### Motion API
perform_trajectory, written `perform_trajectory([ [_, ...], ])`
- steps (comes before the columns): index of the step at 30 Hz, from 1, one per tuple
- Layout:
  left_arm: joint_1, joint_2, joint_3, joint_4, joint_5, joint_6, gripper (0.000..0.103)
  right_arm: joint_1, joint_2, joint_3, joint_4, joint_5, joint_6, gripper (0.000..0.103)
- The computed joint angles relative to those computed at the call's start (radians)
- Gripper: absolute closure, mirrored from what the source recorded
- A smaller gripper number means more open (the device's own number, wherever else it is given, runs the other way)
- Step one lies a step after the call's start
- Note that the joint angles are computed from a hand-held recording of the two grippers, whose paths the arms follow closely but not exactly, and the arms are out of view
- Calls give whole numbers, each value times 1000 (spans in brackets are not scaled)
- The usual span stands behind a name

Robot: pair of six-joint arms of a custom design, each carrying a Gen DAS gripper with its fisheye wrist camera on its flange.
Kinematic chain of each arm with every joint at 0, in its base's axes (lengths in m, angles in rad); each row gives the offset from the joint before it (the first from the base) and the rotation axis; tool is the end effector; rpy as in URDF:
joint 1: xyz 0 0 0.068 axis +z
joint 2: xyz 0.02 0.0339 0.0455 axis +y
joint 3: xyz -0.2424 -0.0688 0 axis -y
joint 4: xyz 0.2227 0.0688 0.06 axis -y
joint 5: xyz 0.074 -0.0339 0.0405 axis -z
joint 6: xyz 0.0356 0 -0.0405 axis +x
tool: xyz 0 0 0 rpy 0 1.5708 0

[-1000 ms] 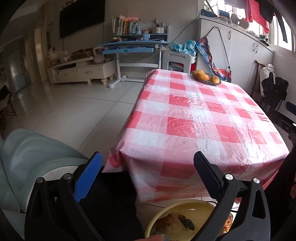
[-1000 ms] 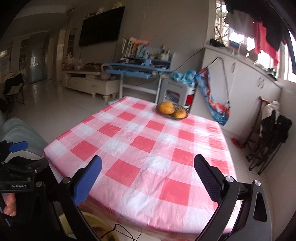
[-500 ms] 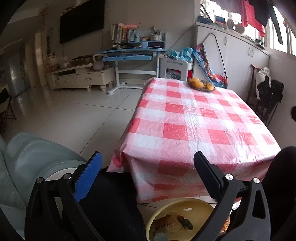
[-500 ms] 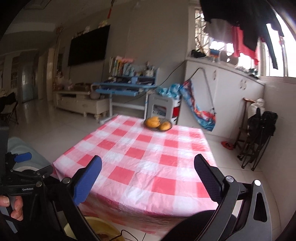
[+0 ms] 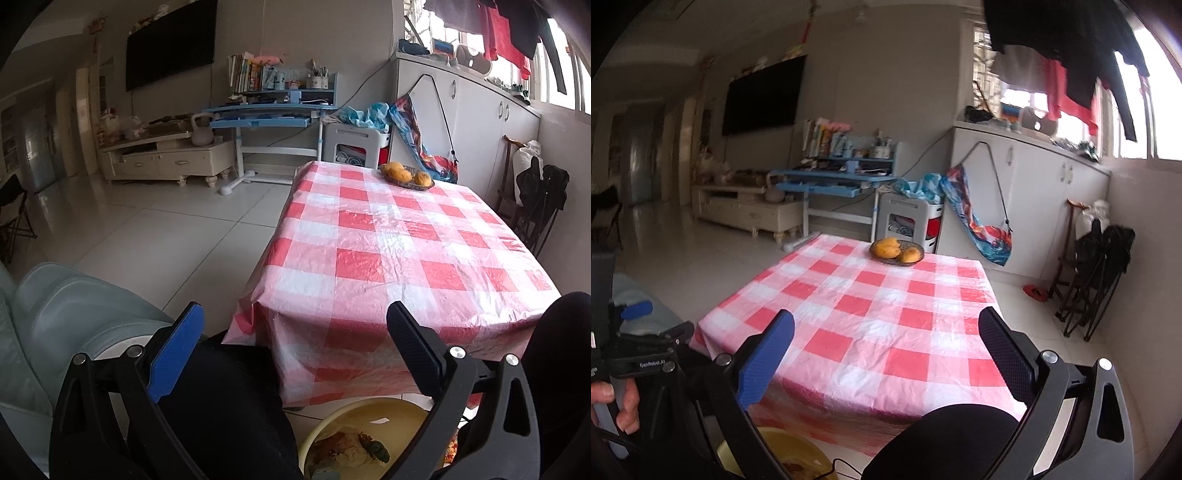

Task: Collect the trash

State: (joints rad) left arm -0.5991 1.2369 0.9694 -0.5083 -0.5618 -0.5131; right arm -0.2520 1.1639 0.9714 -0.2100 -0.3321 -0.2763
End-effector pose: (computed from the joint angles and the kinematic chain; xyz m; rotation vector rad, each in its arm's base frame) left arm 0.2135 -0.1228 0.2686 -0.1709 2.1990 0.0513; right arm 0.2481 -0.0519 0.3102 -0.2383 1.9356 -0.0210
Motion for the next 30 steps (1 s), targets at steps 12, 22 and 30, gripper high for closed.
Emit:
perform_trajectory([
  [12, 19, -35, -24, 26, 10, -13, 7, -58, 45, 50, -41, -70, 71, 8],
  [22, 2, -26, -17, 25, -8, -2, 7, -32, 31, 40, -47, -38, 47, 8],
  [30, -3, -24, -13, 22, -13, -6, 7, -24, 30, 43, -51, -23, 39, 8],
])
